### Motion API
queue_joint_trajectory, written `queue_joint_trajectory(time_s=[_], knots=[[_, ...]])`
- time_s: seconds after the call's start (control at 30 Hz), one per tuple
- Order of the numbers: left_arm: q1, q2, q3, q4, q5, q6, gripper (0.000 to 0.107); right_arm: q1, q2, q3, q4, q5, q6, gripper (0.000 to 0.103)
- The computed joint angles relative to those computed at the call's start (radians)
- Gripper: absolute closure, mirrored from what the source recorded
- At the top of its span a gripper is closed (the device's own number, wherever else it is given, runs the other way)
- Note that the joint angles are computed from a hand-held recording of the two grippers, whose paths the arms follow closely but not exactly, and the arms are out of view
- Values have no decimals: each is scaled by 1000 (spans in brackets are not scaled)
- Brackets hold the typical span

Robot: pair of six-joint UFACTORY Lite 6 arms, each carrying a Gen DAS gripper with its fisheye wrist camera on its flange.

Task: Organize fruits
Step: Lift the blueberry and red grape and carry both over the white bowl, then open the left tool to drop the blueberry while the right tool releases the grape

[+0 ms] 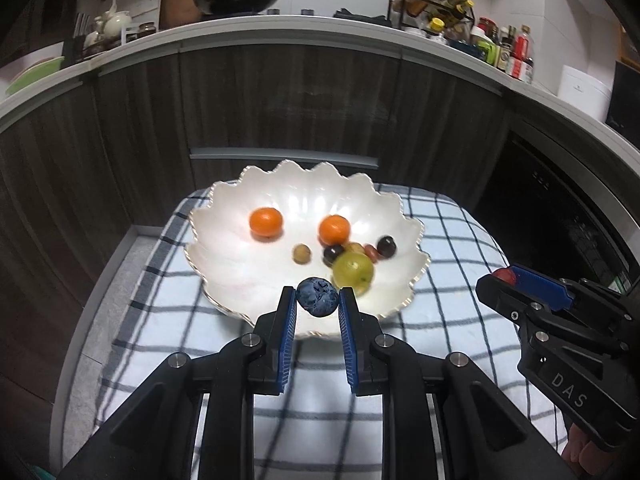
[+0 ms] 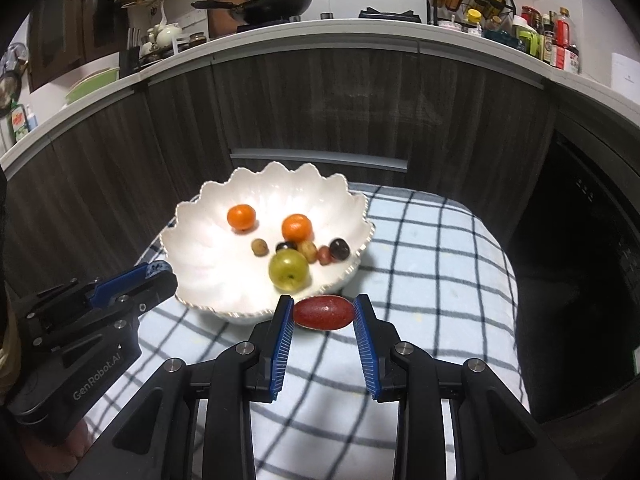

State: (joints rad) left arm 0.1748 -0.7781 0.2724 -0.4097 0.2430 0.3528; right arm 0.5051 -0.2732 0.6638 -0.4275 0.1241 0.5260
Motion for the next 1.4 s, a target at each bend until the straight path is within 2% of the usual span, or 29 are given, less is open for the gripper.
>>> queue_joint_trajectory(time_s=[0.1, 0.23, 0.6, 0.67, 0.83, 1.0, 1.2, 1.4], knots=[[65, 57, 41, -180, -1, 213, 85, 27, 52, 57, -150, 7, 165, 71], [136, 133, 92, -385, 7, 451, 85, 50, 119, 132, -246, 16, 276, 71], [228, 409, 251, -856, -29, 982, 85, 87, 348, 348, -467, 53, 527, 71], [236, 462, 288, -898, -21, 1035, 85, 88, 396, 389, -500, 63, 567, 71], [251, 598, 373, -1049, -12, 1208, 85, 68, 504, 490, -403, 66, 487, 71], [270, 751, 461, -1137, 11, 1303, 85, 64, 628, 614, -348, 88, 422, 71], [265, 882, 535, -1193, -6, 1368, 85, 57, 767, 752, -218, 120, 294, 71], [254, 936, 557, -1228, -14, 1405, 84, 40, 854, 837, -57, 143, 138, 71]])
